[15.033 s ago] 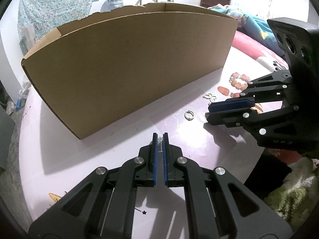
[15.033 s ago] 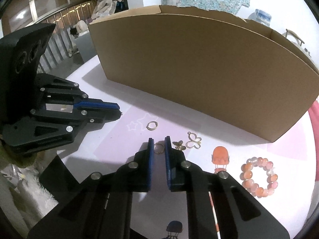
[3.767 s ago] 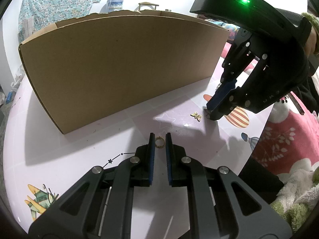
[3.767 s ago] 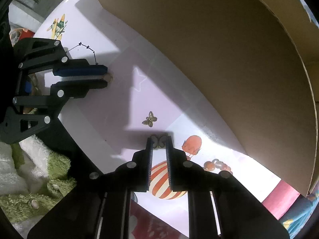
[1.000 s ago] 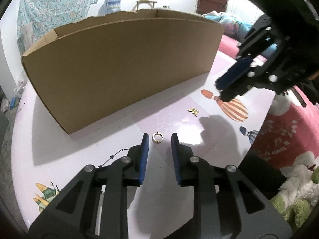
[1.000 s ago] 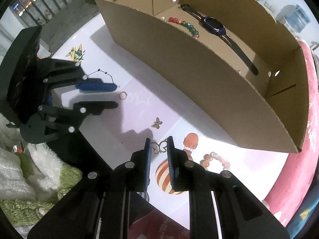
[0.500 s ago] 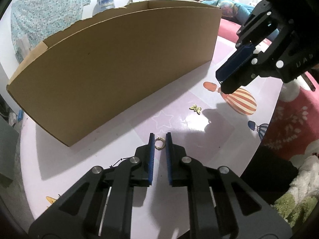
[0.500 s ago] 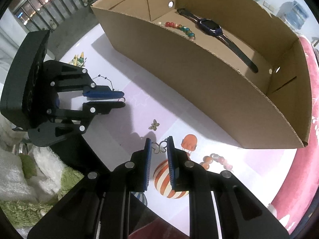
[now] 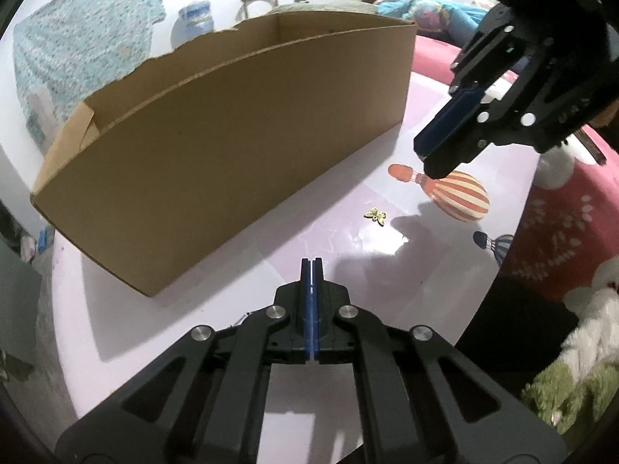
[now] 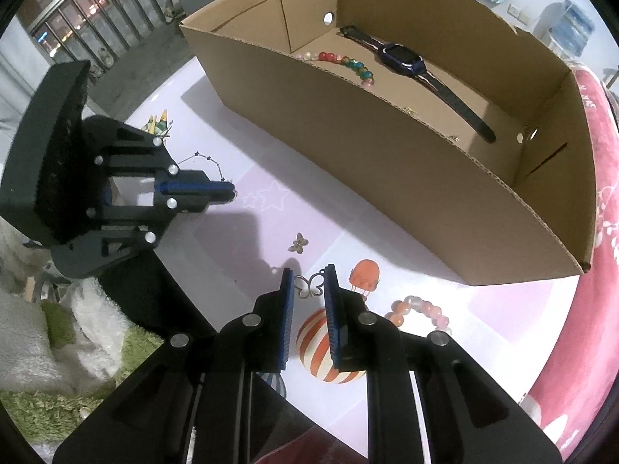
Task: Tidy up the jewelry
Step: 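Lift the butterfly charm with the right gripper while the left gripper holds the gold ring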
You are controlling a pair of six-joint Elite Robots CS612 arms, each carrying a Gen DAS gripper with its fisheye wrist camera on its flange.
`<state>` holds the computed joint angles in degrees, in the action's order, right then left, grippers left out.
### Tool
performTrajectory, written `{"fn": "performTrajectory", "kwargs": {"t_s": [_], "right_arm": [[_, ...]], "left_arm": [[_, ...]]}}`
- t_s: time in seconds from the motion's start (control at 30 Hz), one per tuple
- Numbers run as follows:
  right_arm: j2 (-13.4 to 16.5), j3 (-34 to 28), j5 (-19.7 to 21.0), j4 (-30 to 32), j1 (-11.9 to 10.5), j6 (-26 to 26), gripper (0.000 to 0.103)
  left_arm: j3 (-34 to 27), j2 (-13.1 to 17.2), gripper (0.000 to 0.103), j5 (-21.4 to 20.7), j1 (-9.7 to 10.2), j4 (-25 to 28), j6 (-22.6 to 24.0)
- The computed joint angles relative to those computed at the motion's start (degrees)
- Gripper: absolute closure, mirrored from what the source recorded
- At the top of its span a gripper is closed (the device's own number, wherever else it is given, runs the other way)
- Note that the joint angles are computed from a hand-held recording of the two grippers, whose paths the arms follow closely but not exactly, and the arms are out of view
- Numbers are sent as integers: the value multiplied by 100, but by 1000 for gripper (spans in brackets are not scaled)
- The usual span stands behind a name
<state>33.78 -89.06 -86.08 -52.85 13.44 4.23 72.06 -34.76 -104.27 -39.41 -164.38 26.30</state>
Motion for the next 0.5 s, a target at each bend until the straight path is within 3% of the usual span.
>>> {"fn": "performTrajectory", "kwargs": {"t_s": [0.23, 0.4, 0.5], "right_arm": [[-26, 103, 85, -28, -30, -82, 87], [-25, 141, 171, -2, -67, -97, 87], [-22, 151, 202, 27, -80, -95, 87]], "left_arm": [[-179, -15, 100, -266, 86, 736, 1267], [-757, 127, 80, -815, 194, 2153, 2064], [-1033, 219, 78, -763, 206, 2611, 2398]]}}
